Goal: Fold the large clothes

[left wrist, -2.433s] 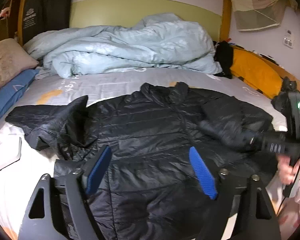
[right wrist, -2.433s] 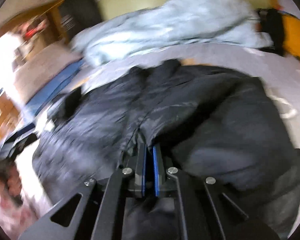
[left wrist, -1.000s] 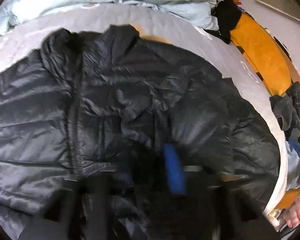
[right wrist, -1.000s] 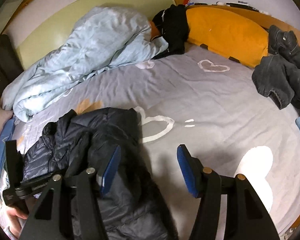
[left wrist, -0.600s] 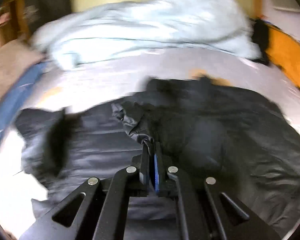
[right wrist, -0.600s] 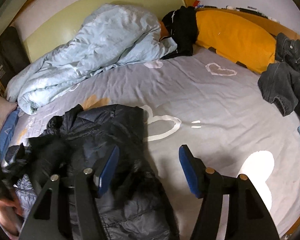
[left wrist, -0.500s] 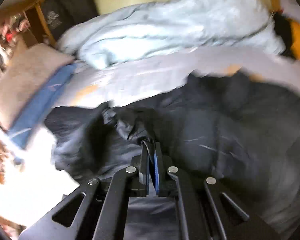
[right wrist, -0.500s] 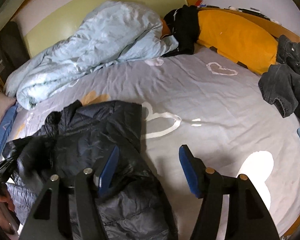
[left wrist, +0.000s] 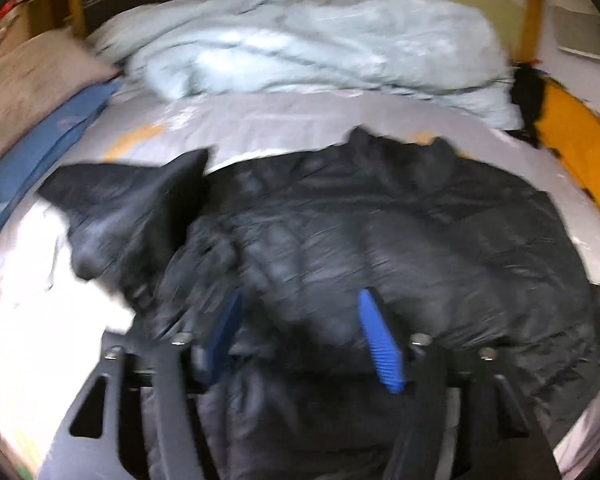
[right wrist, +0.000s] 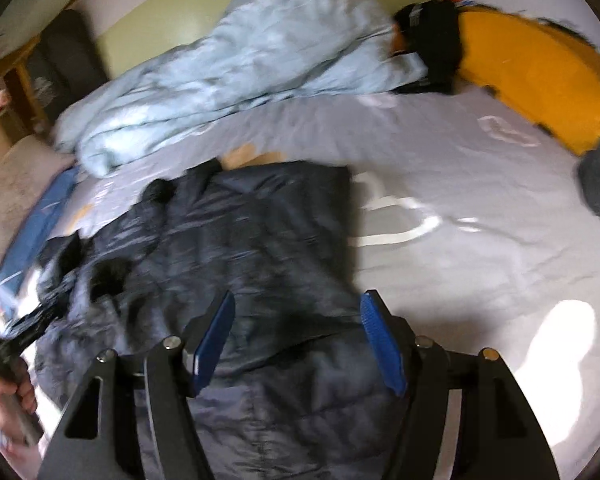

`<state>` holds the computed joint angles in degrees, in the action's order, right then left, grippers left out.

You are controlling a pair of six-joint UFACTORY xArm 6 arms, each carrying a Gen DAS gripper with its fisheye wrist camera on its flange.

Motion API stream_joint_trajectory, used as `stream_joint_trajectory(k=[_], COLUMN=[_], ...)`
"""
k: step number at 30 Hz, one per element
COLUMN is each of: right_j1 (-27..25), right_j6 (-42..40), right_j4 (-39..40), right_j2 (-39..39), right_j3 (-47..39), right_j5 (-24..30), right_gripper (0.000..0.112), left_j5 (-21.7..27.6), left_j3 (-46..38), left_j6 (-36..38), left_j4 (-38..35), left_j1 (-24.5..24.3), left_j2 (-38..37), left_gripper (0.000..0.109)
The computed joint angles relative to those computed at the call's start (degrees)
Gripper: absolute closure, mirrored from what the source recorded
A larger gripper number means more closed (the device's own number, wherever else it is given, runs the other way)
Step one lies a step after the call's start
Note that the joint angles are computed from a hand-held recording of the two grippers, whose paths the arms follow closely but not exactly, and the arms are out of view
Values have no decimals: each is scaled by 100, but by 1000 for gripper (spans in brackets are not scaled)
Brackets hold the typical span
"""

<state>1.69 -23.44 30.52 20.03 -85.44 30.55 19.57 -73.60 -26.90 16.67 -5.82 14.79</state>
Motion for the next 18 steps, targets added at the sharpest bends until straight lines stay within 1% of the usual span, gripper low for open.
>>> stream_joint_trajectory(k=[1,2,3,4,5,7,8,9,12,13,14,15,17,18], right_j1=[-25,-68,-61,-42,7,130,173,210,249,272,273,293,291,261], right_j6=[-481,-862,-1002,-903,-811,-719,-641,-521,-166,67,214,561,1036,1425], right_j4=[346,561,562,402,283,-32,-203,-384,-914,-1192,-1369,-1693,-1913,-2082], right_j2=[122,298,472,559,577,637,704,806,1246,1405,1466,1516,1403,1330], right_j3=[-218,-510,-727,-838,-824,-829,-895,-1012,-1539,-1710,-1757,-1755,-1405,-1185], right_j5=[452,1003,1348,1453,1326,1090,1059,1069,1406,1481,1458,1275,522,39], right_gripper=[38,36,36,36,36,34,34,34,31,31,31,31,31,31], left_j5=[41,214,434,671,1072,2012,2361,2544,2533,2567,2625,2710,2787,2788], left_j3=[-129,-377,-647,-885,-1211,-2000,-2252,-2402,-2452,-2516,-2616,-2759,-2991,-3176], left_j6=[436,748,950,1238,1550,1720,1812,1774,1574,1501,1448,1416,1408,1404], left_j4=[-421,-761,-1031,-1397,-1787,-2231,-2522,-2592,-2285,-2192,-2170,-2179,-2202,-2219], left_j1=[-49,-81,-102,-122,-120,-57,5,56,121,142,158,178,195,215], left_j2=[88,253,430,581,784,1276,1471,1596,1672,1714,1777,1868,2023,2152], left_gripper=[45,45,44,43,42,42,42,42,42,42,42,42,42,42])
